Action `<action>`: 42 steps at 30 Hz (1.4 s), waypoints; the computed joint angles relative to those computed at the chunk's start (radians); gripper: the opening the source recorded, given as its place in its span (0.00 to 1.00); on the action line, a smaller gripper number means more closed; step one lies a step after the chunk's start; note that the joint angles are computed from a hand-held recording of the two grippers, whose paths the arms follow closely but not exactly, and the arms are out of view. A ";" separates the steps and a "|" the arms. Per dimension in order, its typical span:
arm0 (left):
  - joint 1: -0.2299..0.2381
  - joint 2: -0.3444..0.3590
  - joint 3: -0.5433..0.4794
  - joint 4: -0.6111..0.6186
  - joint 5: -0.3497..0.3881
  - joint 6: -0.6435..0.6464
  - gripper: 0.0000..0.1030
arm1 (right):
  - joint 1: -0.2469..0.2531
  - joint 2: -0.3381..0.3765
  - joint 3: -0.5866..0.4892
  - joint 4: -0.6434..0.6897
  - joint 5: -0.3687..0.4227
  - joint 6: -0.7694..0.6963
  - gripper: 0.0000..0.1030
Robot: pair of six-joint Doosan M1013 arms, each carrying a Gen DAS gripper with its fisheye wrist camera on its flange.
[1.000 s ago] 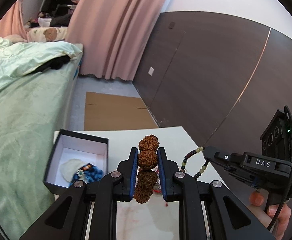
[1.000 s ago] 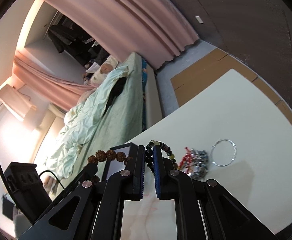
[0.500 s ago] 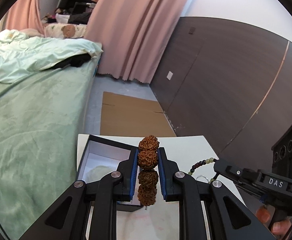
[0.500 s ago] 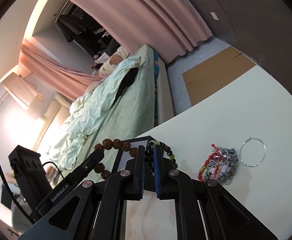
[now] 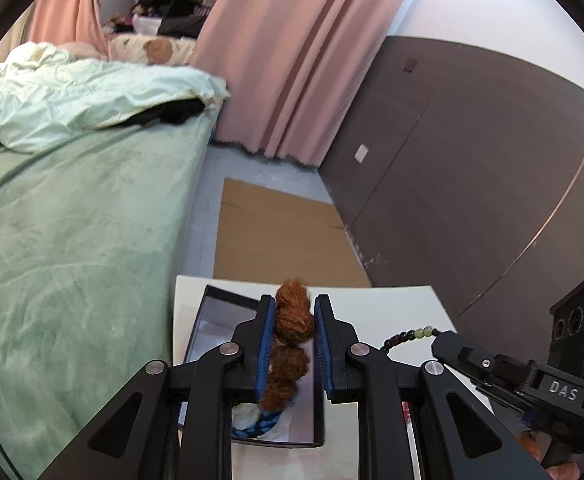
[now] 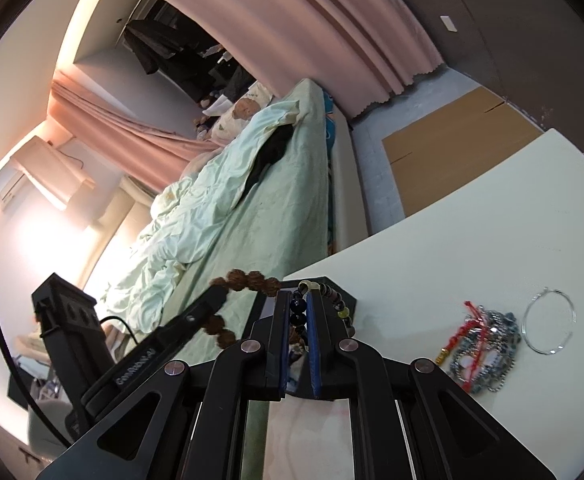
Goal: Organize jewelry
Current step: 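Release the brown bracelet into the box with the left tool while the right tool releases the dark one, then move the left tool to the red string bracelets and close on them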
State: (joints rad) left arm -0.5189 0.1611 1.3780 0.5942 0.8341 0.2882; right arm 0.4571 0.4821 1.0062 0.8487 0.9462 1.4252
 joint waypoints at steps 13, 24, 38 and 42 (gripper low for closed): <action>0.031 -0.028 0.031 -0.021 -0.015 -0.073 0.54 | 0.019 0.020 -0.023 0.078 0.024 -0.071 0.10; 0.023 -0.053 0.048 0.016 0.007 -0.116 0.54 | 0.034 0.046 -0.042 0.077 0.062 -0.043 0.57; -0.022 -0.061 0.048 0.058 0.013 -0.152 0.87 | 0.006 -0.018 0.024 0.002 0.036 0.012 0.58; -0.044 -0.056 0.043 0.086 0.026 -0.154 0.90 | -0.009 -0.040 0.050 -0.017 0.021 0.044 0.58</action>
